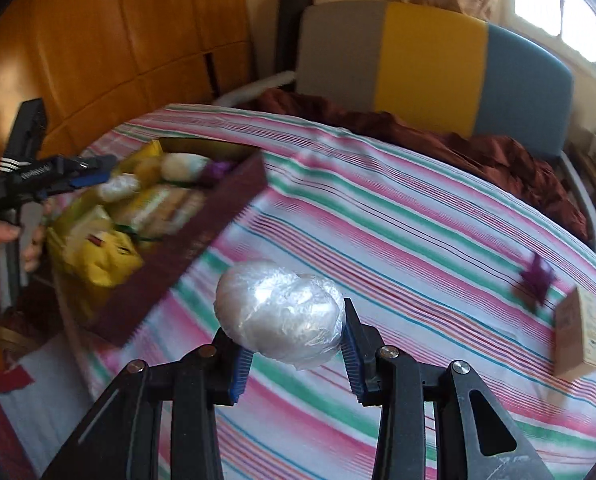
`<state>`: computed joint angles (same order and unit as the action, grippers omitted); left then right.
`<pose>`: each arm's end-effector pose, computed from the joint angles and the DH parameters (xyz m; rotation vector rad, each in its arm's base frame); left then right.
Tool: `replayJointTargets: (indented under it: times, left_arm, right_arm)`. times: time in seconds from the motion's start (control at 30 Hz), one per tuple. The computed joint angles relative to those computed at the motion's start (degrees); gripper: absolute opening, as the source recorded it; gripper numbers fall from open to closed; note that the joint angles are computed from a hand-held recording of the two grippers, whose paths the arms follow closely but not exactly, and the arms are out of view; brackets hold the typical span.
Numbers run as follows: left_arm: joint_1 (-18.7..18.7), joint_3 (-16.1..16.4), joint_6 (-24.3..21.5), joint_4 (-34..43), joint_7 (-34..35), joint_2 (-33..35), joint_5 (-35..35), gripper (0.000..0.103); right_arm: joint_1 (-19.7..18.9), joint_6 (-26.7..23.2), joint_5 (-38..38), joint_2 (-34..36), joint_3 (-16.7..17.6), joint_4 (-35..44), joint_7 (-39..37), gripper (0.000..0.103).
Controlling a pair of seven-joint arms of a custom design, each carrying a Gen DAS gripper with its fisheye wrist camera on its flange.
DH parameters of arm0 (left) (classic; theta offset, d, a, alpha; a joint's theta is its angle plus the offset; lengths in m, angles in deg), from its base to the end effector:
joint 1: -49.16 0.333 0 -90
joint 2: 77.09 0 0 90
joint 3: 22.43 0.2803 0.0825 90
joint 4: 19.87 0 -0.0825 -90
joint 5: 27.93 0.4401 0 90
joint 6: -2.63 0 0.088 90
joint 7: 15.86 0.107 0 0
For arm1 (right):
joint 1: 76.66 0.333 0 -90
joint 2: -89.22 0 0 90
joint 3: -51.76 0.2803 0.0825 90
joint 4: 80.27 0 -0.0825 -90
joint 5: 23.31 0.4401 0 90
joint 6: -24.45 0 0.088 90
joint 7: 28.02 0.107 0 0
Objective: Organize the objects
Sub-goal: 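Lower the plastic-wrapped white bundle into the gold tray and open the right tool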
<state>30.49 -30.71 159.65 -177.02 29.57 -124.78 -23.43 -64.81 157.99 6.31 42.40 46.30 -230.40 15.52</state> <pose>0.3832 -0.1961 0.5029 -2.0734 1.6127 -1.0852 0.4265 0.0563 0.5171 -2.1920 1.0572 -0.2867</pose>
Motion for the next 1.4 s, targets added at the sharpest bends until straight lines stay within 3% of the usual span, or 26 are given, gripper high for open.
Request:
replayJointTargets:
  times: [0.27,0.47,0.87,1.0,1.4]
  left_arm:
    - [0.3,0.6,-1.4,-3.9,-1.0,-5.6,-0.6,0.082]
    - [0.3,1.1,-0.9,-5.5,-0.9,-7.7,-0.5,0.082]
    - [0.6,1.2,-0.4,-7.2,-1.9,-10.0,-0.6,0.082]
    - [0.7,0.8,-0.8,-7.2,-2.3,-10.0,-0.3,0.082]
    - [0.5,-1.6,-2.5,-5.1,-2.4,-8.7,2.1,0.082]
  right_arm:
    - [7.0,-2.9,2.8,-2.8,2.9,-1.2,-0.6,0.040]
    - [9.0,-3.2,1.7,-1.3,4.5,-0.8,-0.2,0.040]
    - [10.3,-3.2,-0.1,0.1,5.6,-0.7,1.4,0.045]
    - [10.6,-3.0,0.5,-0.5,5.2,-1.2,1.8,0.060]
    - [10.0,-1.3,2.0,-2.8,4.2,-2.1,3.2,0.065]
